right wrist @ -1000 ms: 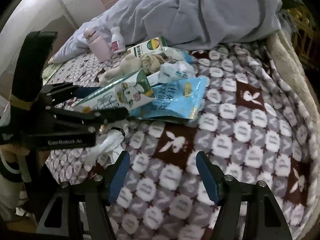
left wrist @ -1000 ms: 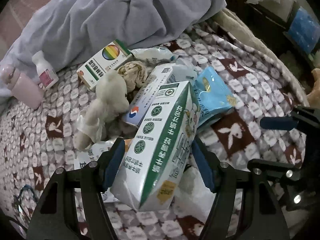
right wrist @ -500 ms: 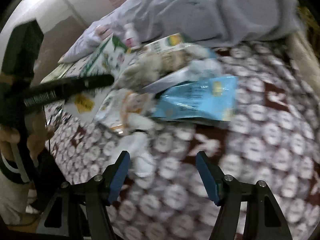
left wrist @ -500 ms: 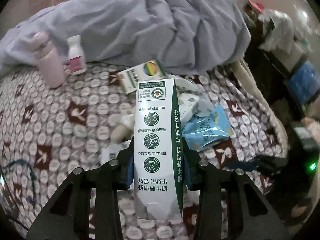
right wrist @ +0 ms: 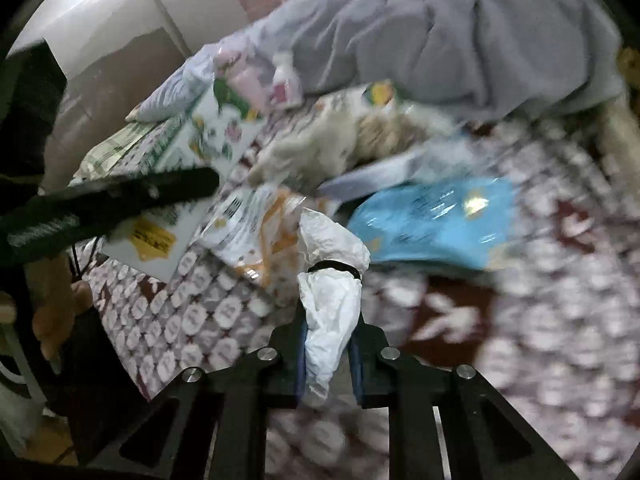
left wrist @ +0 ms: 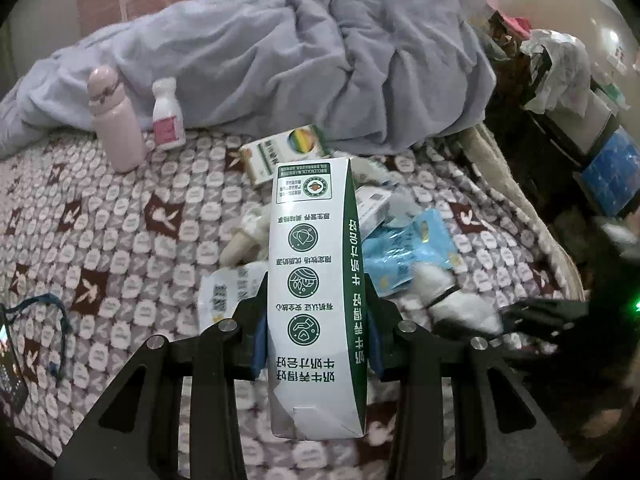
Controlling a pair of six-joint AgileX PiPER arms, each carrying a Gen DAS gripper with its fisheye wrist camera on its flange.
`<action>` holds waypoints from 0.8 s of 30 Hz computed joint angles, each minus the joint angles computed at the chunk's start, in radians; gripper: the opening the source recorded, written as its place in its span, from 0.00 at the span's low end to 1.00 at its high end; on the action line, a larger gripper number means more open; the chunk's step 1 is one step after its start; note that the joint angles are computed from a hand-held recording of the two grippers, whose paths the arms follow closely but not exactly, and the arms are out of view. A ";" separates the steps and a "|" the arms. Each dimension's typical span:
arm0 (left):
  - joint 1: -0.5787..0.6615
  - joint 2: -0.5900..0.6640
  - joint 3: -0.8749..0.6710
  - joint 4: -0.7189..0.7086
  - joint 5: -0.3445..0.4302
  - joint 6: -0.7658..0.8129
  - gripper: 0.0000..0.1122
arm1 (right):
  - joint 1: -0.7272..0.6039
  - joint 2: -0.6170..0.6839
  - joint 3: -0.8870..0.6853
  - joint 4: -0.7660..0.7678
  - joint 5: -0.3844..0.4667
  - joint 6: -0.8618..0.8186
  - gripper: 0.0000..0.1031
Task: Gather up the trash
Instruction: 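Grasp the white-green milk carton with the left gripper while the right grasps the white tissue, then carry the carton and tissue over the white bucket and open both grippers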
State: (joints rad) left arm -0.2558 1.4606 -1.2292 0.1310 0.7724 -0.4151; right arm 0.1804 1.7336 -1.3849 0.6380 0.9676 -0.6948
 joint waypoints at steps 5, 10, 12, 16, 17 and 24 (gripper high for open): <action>-0.126 0.062 -0.070 0.139 0.023 -0.142 0.32 | -0.112 -0.052 -0.017 -0.009 0.004 -0.013 0.16; -0.229 0.138 -0.165 0.231 0.063 -0.223 0.32 | -0.199 -0.074 -0.039 -0.009 0.026 -0.012 0.16; -0.259 0.170 -0.206 0.247 0.078 -0.231 0.32 | -0.236 -0.080 -0.042 -0.004 0.033 -0.024 0.16; -0.307 0.233 -0.285 0.263 0.107 -0.238 0.32 | -0.300 -0.090 -0.045 -0.001 0.048 -0.046 0.16; -0.318 0.251 -0.309 0.268 0.116 -0.239 0.32 | -0.318 -0.091 -0.049 0.001 0.052 -0.050 0.16; -0.395 0.371 -0.474 0.297 0.181 -0.227 0.32 | -0.437 -0.083 -0.069 0.016 0.075 -0.082 0.16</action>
